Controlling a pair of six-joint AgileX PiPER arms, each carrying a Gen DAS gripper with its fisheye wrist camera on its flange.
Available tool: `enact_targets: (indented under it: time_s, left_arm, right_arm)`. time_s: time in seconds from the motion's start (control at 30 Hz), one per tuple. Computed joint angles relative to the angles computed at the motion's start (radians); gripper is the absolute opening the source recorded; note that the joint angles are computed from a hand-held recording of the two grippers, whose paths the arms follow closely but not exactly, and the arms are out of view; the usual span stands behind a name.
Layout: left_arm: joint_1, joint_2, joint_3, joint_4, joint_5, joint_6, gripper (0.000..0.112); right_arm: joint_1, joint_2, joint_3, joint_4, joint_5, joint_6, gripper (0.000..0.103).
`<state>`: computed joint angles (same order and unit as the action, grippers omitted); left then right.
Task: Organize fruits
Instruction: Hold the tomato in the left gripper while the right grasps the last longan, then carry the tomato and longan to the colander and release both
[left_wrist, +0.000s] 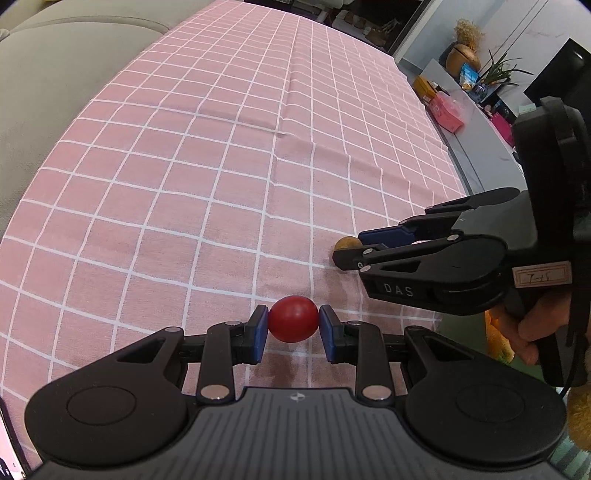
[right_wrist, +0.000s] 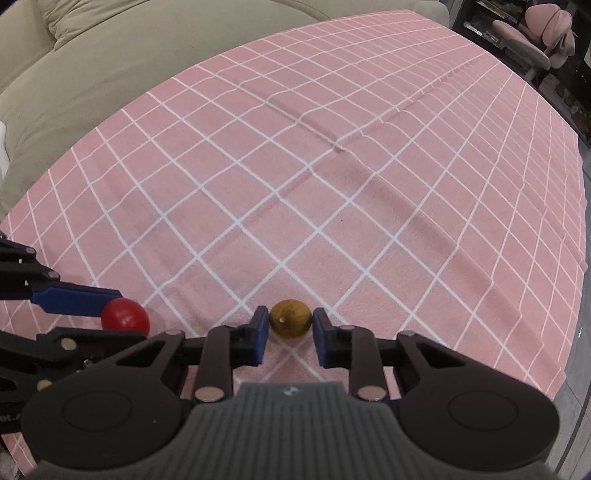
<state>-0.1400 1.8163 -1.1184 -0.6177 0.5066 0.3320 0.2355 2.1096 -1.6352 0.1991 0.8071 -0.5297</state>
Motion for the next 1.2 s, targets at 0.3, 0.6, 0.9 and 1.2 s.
enact_targets:
  time_s: [0.3,0.6,0.9,1.2]
  left_arm:
    - [-0.012,-0.041,0.015,-0.023,-0.005,0.009,0.033]
    - [-0.074,-0.145,0.023,0.030,-0.020,-0.039,0.033]
    - [-0.161,-0.243,0.014,-0.007,0.012,-0.023,0.033]
    - [-0.341,-0.233,-0.032,0.141,0.028,-0.066,0.033]
  right_arm:
    - [-0.014,-0.107,0.109,0.043,-0.042,-0.019,0.021]
    - [-0.113,-0.444,0.379,0.224,-0.094,-0.092,0.021]
    - [-0.302,-0.767,0.596,0.352,-0.067,-0.136,0.022]
    - [-0.542,-0.930,0.756,0.398,-0.007,-0.238,0.022]
